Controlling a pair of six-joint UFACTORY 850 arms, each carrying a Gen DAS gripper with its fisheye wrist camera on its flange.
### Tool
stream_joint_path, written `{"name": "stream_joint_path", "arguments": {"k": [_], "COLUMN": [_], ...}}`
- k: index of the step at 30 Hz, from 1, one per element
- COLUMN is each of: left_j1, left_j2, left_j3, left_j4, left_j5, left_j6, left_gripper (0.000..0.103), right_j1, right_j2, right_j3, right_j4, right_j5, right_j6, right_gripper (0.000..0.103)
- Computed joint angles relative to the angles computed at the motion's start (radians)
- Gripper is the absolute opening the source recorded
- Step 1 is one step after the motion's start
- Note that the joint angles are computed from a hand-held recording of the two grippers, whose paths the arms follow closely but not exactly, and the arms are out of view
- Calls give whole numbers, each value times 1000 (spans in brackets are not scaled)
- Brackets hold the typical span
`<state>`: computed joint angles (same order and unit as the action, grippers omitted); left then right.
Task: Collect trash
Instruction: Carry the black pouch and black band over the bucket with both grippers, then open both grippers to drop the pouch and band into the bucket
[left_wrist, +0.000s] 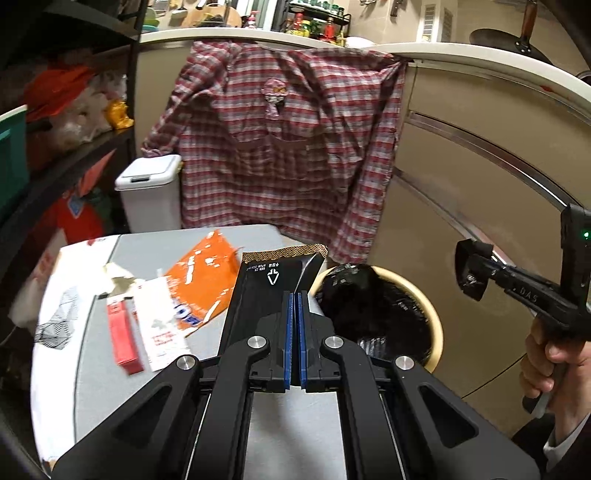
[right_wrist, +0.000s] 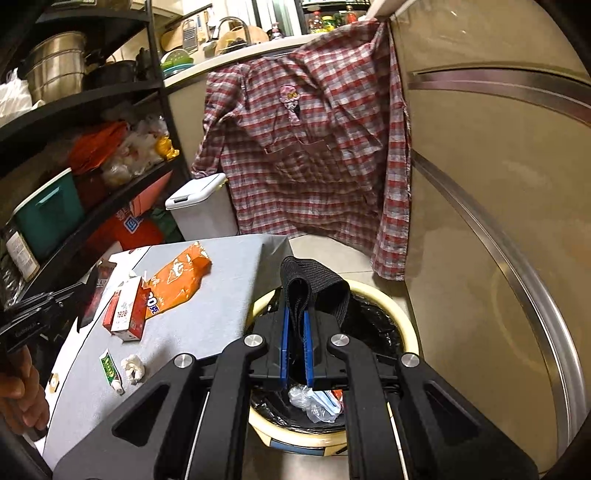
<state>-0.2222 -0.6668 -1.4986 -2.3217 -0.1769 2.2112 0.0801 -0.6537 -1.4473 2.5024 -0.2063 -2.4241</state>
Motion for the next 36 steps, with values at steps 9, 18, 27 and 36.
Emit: {"name": "stream_joint_path", "arguments": {"k": [9, 18, 27, 36], "left_j1": [-49, -77, -97, -105], "left_j2": [-74, -132, -202, -279], "left_j3": [-118, -210, -311, -424], "left_j4": [238, 619, 1029, 1384], "left_j5": [41, 53, 38, 4], "left_j6": [-252, -625, -1025, -1380], "left_gripper": [3, 3, 3, 3], "right_j1": [-10, -20, -25, -26], "right_j2": [-17, -36, -48, -67], "right_j3": [-22, -52, -70, -95], "right_j4": [9, -22, -71, -162], "right_j5": [15, 23, 30, 44], "right_j6": [5, 52, 105, 203], "right_gripper": [7, 7, 7, 7]}}
